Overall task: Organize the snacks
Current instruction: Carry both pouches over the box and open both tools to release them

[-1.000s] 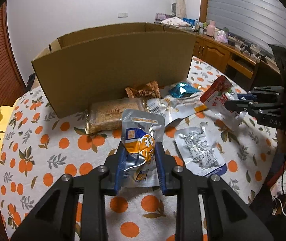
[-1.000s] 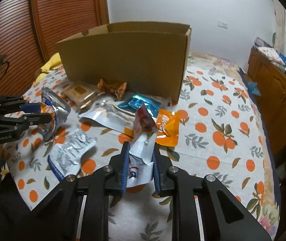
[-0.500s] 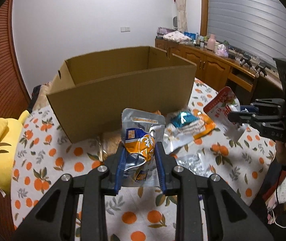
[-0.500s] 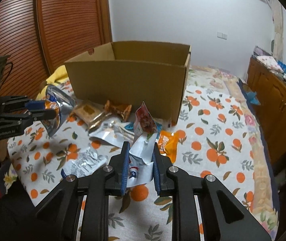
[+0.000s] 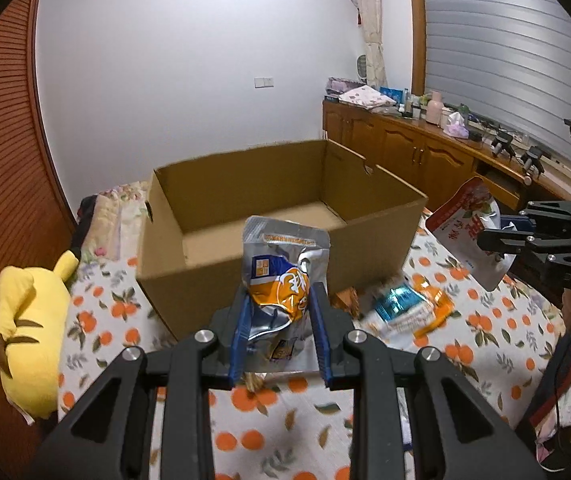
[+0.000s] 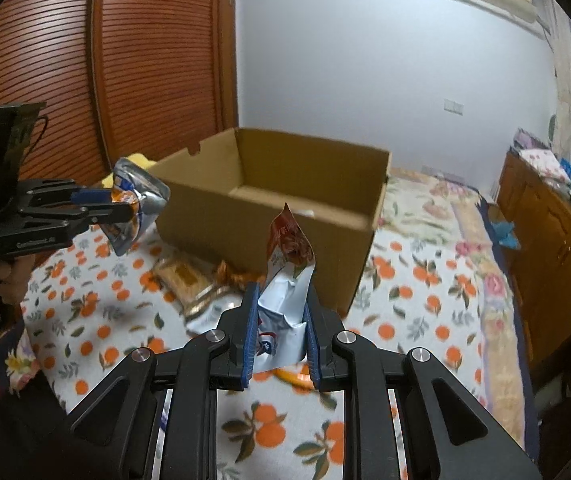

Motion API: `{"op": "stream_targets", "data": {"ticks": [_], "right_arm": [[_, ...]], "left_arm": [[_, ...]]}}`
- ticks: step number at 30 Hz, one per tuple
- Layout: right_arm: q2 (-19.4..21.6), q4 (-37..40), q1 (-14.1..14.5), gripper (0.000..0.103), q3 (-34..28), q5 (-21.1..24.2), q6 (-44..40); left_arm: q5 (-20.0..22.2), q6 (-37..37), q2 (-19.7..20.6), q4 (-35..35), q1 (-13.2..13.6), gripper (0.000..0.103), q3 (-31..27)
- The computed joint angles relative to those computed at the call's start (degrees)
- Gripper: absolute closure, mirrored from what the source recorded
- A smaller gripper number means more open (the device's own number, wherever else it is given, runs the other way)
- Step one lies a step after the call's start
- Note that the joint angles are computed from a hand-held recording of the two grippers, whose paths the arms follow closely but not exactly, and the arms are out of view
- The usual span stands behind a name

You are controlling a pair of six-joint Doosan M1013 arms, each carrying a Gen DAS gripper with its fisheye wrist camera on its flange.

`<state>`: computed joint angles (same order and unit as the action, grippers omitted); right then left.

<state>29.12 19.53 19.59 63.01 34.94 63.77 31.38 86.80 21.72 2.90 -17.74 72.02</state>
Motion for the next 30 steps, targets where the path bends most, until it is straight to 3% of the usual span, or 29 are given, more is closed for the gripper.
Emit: {"op": "stream_targets", "data": {"ticks": [13, 30], "right_arm": [[6.6, 1.8, 0.2, 0.084, -13.2, 3.8, -3.5], [18.8, 0.7, 0.1, 0.084, -33.5, 14.3, -0.3]], "left_arm": [[2.9, 1.4, 4.9, 0.2, 2.0, 0.077, -9.1], [8.0, 0.8, 11.0, 0.7, 3.2, 0.076, -17.9]]}}
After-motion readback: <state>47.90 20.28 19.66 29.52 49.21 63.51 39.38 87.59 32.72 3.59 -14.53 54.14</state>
